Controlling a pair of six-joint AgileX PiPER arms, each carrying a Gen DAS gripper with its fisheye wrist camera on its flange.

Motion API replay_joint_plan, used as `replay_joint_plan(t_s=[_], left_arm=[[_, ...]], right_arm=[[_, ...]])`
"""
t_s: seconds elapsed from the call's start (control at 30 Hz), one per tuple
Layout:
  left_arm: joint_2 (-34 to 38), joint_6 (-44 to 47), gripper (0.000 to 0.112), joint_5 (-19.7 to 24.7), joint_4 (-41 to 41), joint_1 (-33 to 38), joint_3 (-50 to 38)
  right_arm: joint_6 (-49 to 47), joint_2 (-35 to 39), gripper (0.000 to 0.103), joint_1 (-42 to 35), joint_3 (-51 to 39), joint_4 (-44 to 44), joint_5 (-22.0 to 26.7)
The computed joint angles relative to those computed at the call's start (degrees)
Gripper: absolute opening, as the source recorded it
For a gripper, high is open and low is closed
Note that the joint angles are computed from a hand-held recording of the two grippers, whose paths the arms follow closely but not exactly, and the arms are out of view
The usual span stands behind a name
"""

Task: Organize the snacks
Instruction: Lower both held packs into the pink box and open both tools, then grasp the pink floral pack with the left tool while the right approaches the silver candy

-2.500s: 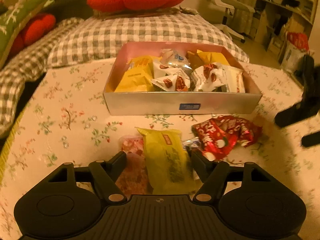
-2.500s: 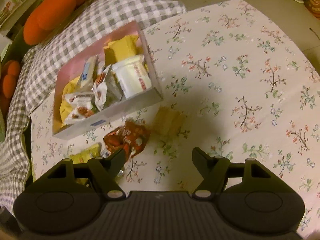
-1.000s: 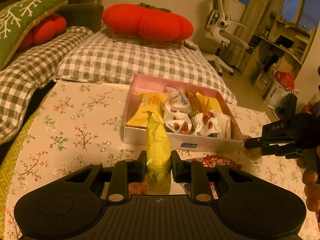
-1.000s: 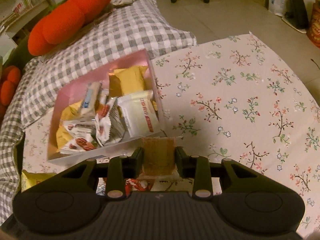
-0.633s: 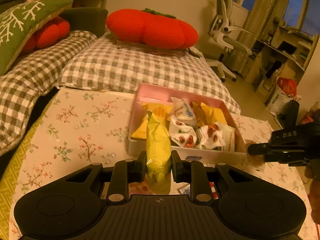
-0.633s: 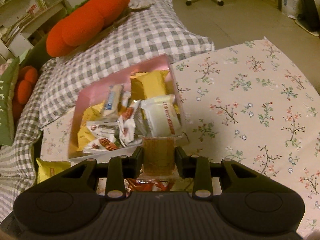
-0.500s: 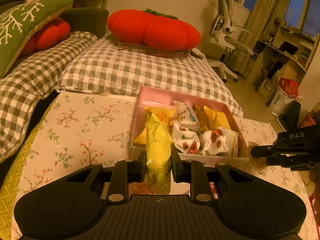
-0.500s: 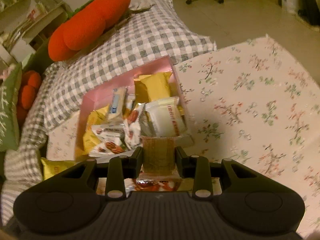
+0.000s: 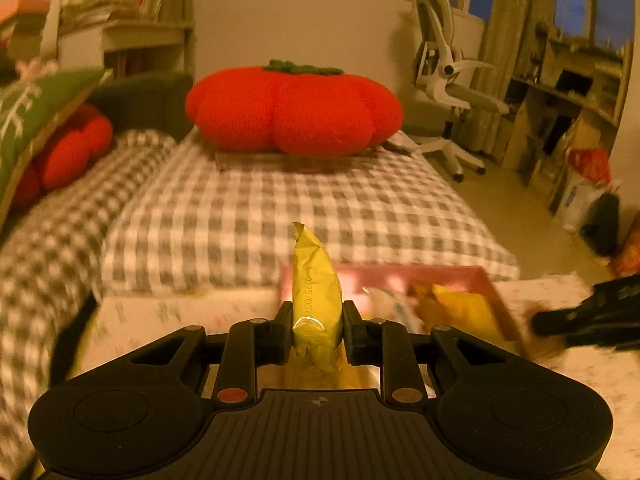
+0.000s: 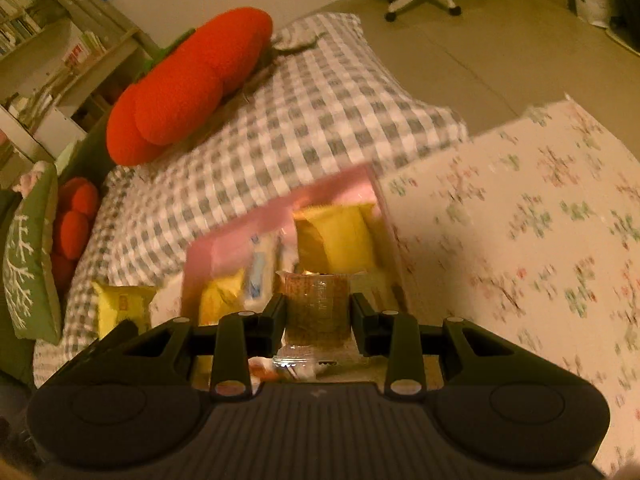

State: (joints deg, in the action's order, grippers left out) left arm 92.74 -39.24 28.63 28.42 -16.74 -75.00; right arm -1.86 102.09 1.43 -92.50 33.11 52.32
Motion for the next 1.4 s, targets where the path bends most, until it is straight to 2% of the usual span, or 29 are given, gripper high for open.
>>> replay_joint_plan(t_s=[0.17,0.27,0.4,0.57,0.63,0.7,0.73,0.8,0.87,0.93,1.17,1.27,1.33,1.4], left_arm=[[7.7,2.1,0.022,2.0,6.4,-1.0,-7.1],[13.5,1.0,0.022,5.2,12.0,-2.8,-11.9],[19.0,0.0,0.022,7.2,16.7,-4.2,-16.1],[23.3,1.8,0.026,8.6,14.6,-3.7,-20.5],[21.7,1.2,0.028,5.4,15.1,-3.3,-18.4],[20.1,3.6,0.031,2.9,12.4,-2.3,-16.8],[18.9,3.8,0.032,2.1,11.5,-1.8,-15.5],[16.7,4.6,0.031,1.0,7.8,-0.2,-13.7],[13.4,6.1,0.031,-1.7,2.2,2.1,-10.2],[10.4,7.3,0.031,-2.6,-1.0,3.5,-7.2],[-2.0,2.6,0.032,0.7,-2.0,3.7,5.0],[-6.4,-0.1,0.04,3.8,-1.9,2.1,8.8],[-10.0,-1.8,0.05,4.2,-2.2,1.0,12.1],[-13.8,-4.8,0.052,4.6,-1.3,-0.6,15.5]], right_arm=[[-5.3,3.3,0.031,0.8,-1.0,5.5,-3.6],[-10.1,4.9,0.031,1.1,0.8,11.0,-6.7],[-12.4,6.5,0.031,2.2,1.2,12.0,-9.7],[-14.1,8.0,0.032,3.4,0.5,13.7,-12.6],[-13.6,7.9,0.034,4.3,0.7,12.2,-13.9],[-11.3,6.8,0.045,5.1,1.5,8.3,-15.6],[-10.5,6.2,0.055,5.4,2.0,6.5,-16.9],[-9.6,5.2,0.056,5.1,2.3,4.3,-17.7],[-7.8,4.9,0.057,3.9,1.7,3.7,-16.3],[-7.7,4.3,0.057,2.7,1.5,4.7,-14.6],[-3.3,-0.2,0.058,4.6,0.2,-4.8,-9.1],[-0.6,-2.2,0.062,6.2,-0.1,-9.2,-5.6],[0.3,-4.0,0.062,6.9,0.9,-10.1,-3.0],[0.1,-5.6,0.064,7.3,2.3,-9.7,-0.4]])
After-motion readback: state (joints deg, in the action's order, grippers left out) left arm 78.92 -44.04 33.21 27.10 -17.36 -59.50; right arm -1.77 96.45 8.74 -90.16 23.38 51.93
